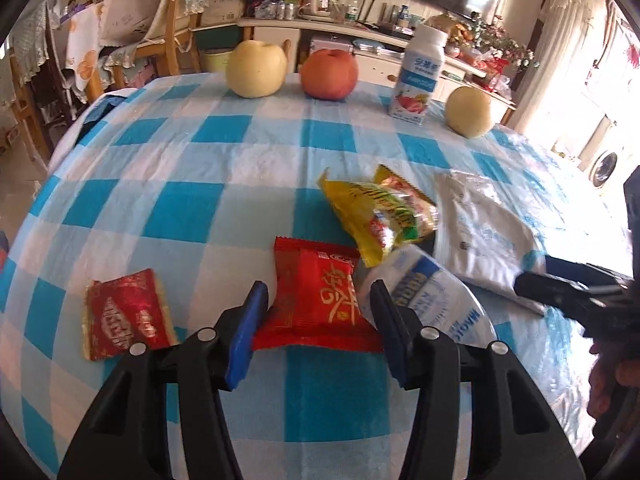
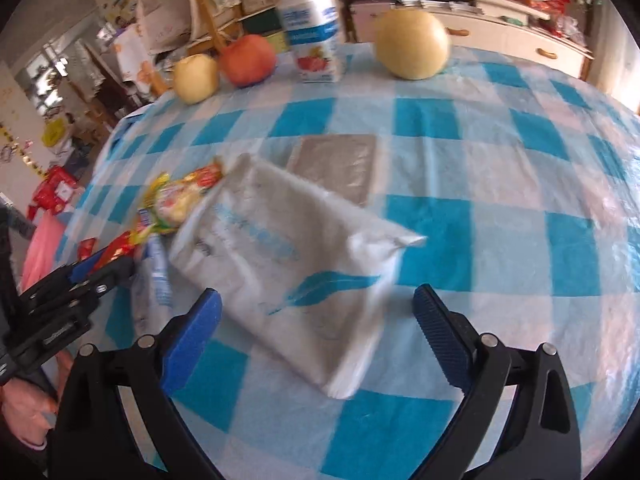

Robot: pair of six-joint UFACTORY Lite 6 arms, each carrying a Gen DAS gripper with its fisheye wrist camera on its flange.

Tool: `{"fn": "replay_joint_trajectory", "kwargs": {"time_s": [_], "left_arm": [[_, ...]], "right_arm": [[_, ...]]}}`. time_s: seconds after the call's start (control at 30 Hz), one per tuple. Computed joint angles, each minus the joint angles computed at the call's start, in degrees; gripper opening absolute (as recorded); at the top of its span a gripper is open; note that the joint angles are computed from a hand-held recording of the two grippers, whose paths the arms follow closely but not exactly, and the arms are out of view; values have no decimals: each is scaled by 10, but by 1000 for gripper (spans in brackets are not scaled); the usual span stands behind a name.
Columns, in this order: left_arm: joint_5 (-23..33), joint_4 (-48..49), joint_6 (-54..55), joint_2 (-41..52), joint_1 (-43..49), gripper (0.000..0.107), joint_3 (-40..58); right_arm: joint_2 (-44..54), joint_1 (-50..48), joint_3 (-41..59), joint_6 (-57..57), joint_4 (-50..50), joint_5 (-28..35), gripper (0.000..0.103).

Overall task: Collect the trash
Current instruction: 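Lower the left tool onto the red snack wrapper and close it, then close the right tool on the large white wipes packet while the left tool holds the red wrapper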

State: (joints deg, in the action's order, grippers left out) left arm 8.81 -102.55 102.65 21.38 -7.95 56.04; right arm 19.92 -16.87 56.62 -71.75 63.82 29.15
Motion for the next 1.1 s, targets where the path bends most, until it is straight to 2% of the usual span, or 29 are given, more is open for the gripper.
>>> {"fn": "replay_joint_trajectory", "kwargs": {"time_s": [0.1,0.17,0.2,0.33,0.47,0.57,0.63,0.7,0.83,0.9,0.97,1.1], "left_arm": [[5,34,-27,-1,17,54,-5],[10,8,4,-9,26,54,-16],[12,-6,22,-13,29,54,-20],[10,-43,74,-17,29,54,-26],[3,-68,103,-3,20,54,-17],[2,-74,106,10,19,54,-8],[0,-93,129,12,18,54,-7],[-1,-73,109,15,19,54,-1],[3,-60,95,23,23,54,8],[6,-58,91,21,26,54,7],[9,-63,95,13,28,54,3],[19,-28,61,-6,38,54,-5]], "right_arm": [[-18,23,-18,-25,5,48,97],[-29,24,-21,-40,6,81,97],[-44,26,-29,-50,8,74,97],[-76,51,-50,-65,14,-50,97],[-50,76,-36,-144,75,-106,97],[-23,96,-22,-255,168,-131,97],[9,99,4,-260,165,-114,97],[28,97,22,-267,174,-104,99],[76,76,79,-160,74,-19,99],[74,83,76,-152,66,-28,99],[76,81,82,-127,37,-7,99],[54,87,56,-156,41,-13,99]]}}
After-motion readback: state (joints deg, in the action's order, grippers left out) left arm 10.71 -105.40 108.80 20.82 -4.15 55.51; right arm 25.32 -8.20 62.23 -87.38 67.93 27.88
